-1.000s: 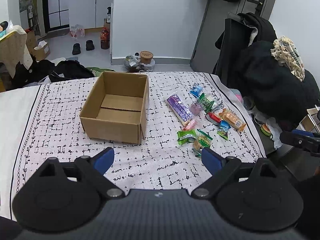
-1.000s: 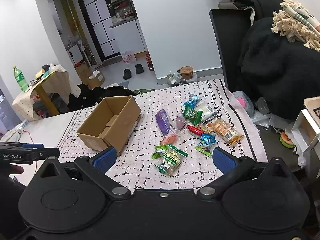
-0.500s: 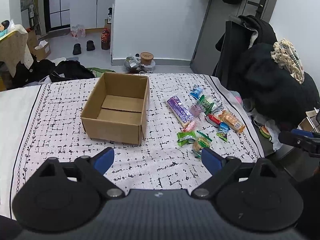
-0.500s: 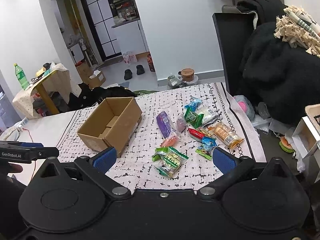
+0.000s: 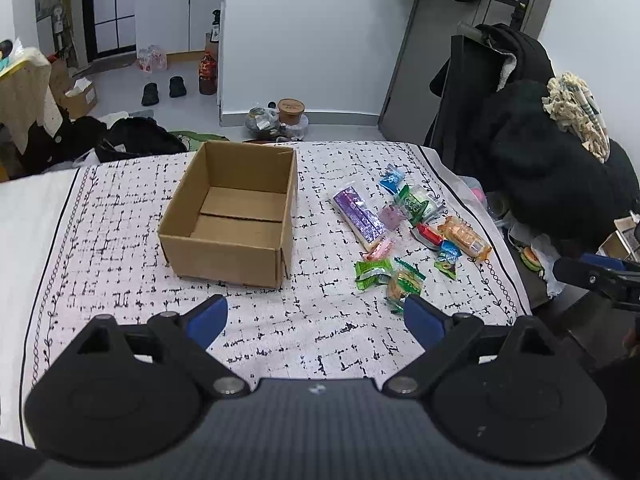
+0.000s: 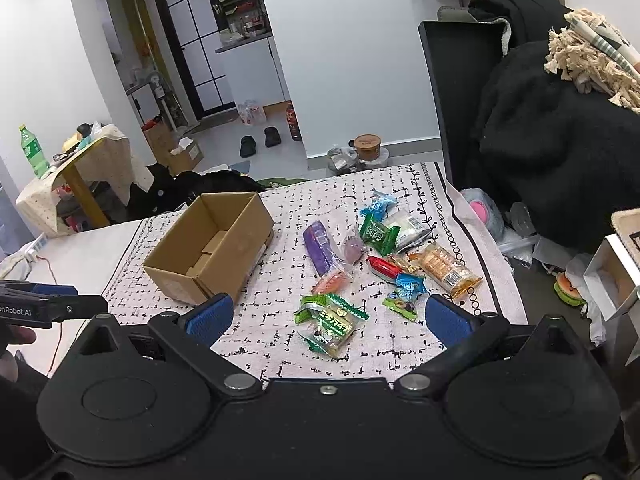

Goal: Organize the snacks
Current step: 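Move both tools toward the snack pile beside the cardboard box, then grasp the green-wrapped biscuit with the left gripper while the right gripper grasps the blue candy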

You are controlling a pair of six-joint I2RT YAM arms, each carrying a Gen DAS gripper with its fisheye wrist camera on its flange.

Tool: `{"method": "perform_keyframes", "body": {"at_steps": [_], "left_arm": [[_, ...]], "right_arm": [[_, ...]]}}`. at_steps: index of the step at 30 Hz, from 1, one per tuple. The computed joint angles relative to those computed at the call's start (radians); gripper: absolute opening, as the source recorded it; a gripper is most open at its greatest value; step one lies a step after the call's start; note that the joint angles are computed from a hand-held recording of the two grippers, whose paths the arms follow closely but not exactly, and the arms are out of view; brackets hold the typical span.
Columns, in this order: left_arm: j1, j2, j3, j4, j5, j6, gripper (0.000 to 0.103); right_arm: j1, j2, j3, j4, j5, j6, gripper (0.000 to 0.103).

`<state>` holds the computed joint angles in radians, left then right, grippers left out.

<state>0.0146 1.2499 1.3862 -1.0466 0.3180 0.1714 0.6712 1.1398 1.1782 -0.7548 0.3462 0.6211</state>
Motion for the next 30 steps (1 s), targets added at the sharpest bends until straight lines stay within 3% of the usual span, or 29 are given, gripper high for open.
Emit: {"method": "perform_keyframes", "body": {"at_steps": [30], "left_arm": [[-0.165,0.198,-0.027,0.171,-0.036,-0.088,0.094]], "right_arm": [[-0.233,0.127,-0.114,0.202,-0.183,-0.071,0.103]]}}
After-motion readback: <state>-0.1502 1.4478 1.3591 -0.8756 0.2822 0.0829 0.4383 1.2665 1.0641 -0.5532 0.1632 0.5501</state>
